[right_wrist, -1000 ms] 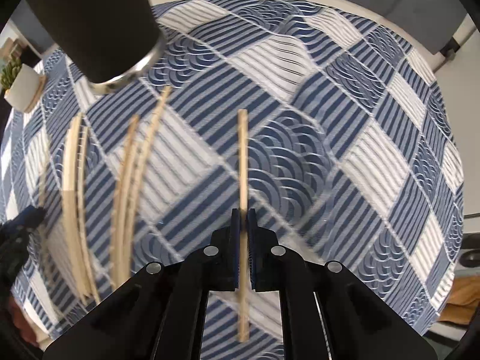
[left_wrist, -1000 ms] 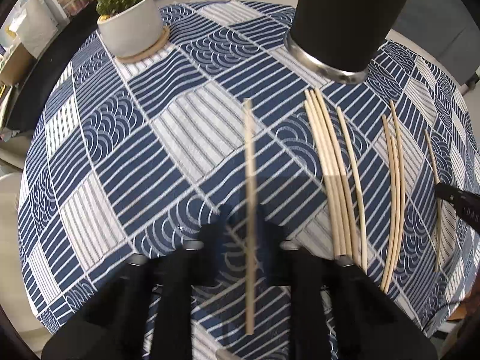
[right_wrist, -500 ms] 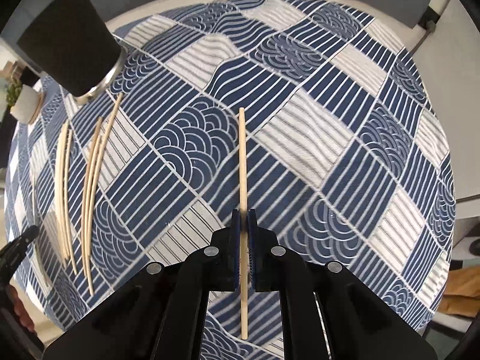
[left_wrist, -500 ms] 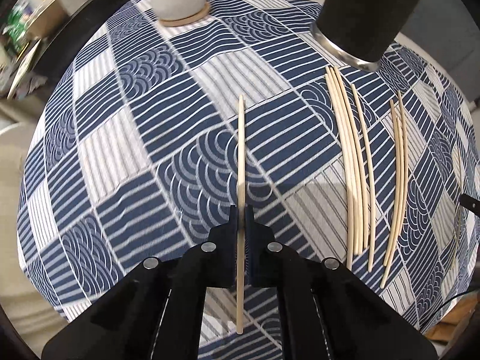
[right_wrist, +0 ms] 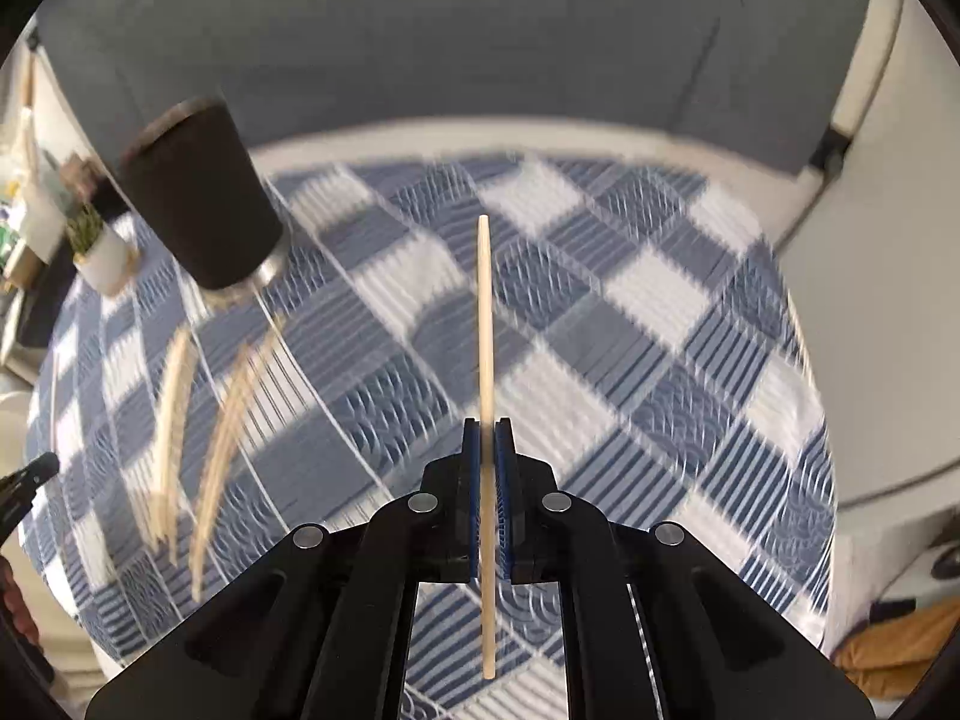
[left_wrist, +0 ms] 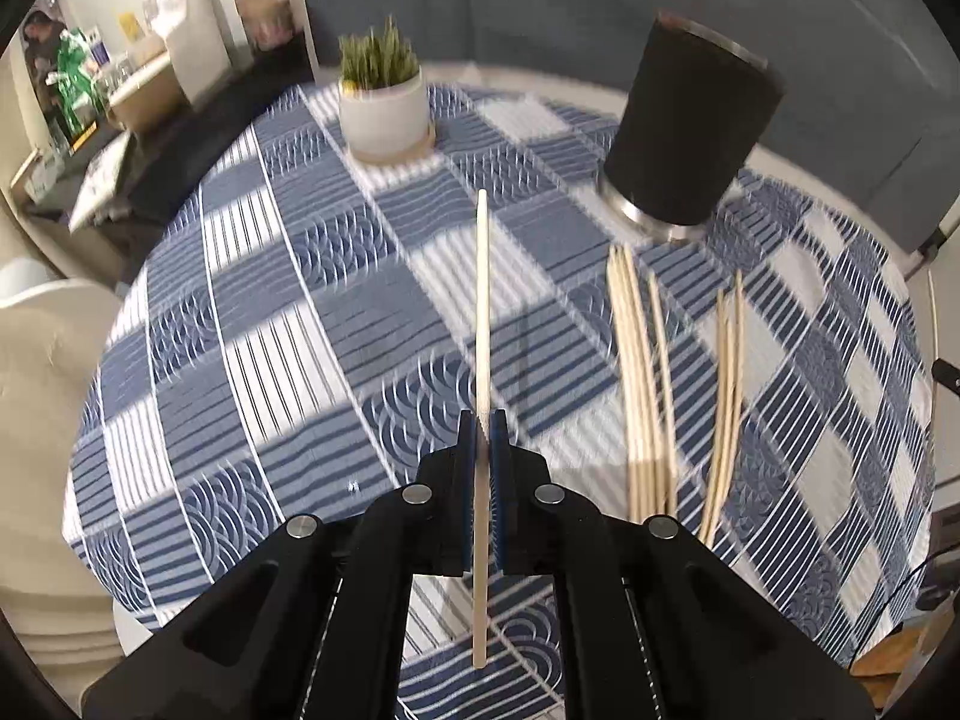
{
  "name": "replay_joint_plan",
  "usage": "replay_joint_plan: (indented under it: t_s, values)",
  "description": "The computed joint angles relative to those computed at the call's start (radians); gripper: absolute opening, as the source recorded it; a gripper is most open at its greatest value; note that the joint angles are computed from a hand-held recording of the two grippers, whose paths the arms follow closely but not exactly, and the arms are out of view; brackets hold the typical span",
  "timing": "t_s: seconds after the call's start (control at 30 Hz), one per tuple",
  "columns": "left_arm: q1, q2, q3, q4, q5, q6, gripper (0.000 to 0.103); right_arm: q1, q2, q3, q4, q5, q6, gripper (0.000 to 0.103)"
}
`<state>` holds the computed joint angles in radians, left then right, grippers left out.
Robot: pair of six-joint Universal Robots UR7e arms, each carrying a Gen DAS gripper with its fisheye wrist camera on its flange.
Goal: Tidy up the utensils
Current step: 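Lift the held sticks upright with both tools and carry them over the black cup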
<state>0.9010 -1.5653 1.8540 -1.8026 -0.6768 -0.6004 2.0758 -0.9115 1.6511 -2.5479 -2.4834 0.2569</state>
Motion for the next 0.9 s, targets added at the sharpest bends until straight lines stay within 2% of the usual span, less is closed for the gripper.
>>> replay_joint_plan:
  t_s: [0.1,0.27,0.43,0.5,0.63,0.73,0.8,0.87,0.9]
  values:
    - [-0.013,0.031,-0.049,-0.035,0.032,0.055,0.005,0.033,0.032,-0.058,-0.115,-0.038,-0.137,0.005]
    - [-0.027,0.092,-0.157,-0.131,0.047,0.195,0.005,0.072,0.085,-0.167,-0.283,-0.010,-0.334,0.005]
    - [-0.035,0.164,-0.251,-0.282,0.041,0.374,0.005,0.090,0.154,-0.294,-0.421,0.081,-0.489,0.005]
    - [-0.033,0.199,-0.293,-0.367,0.011,0.468,0.005,0.091,0.181,-0.342,-0.449,0.117,-0.530,0.005]
    - [-0.034,0.260,-0.338,-0.601,-0.071,0.691,0.005,0.077,0.231,-0.416,-0.545,0.298,-0.617,0.005]
    - [-0.016,0.309,-0.380,-0.712,-0.174,0.804,0.005,0.061,0.258,-0.455,-0.569,0.418,-0.625,0.005]
    - [0.009,0.328,-0.393,-0.774,-0.304,0.867,0.005,0.045,0.284,-0.492,-0.559,0.506,-0.620,0.005]
    - [0.030,0.358,-0.413,-0.813,-0.376,0.912,0.005,0.033,0.319,-0.536,-0.549,0.545,-0.623,0.005]
    - [0.050,0.375,-0.430,-0.820,-0.444,0.927,0.005,0.029,0.336,-0.558,-0.542,0.557,-0.623,0.005]
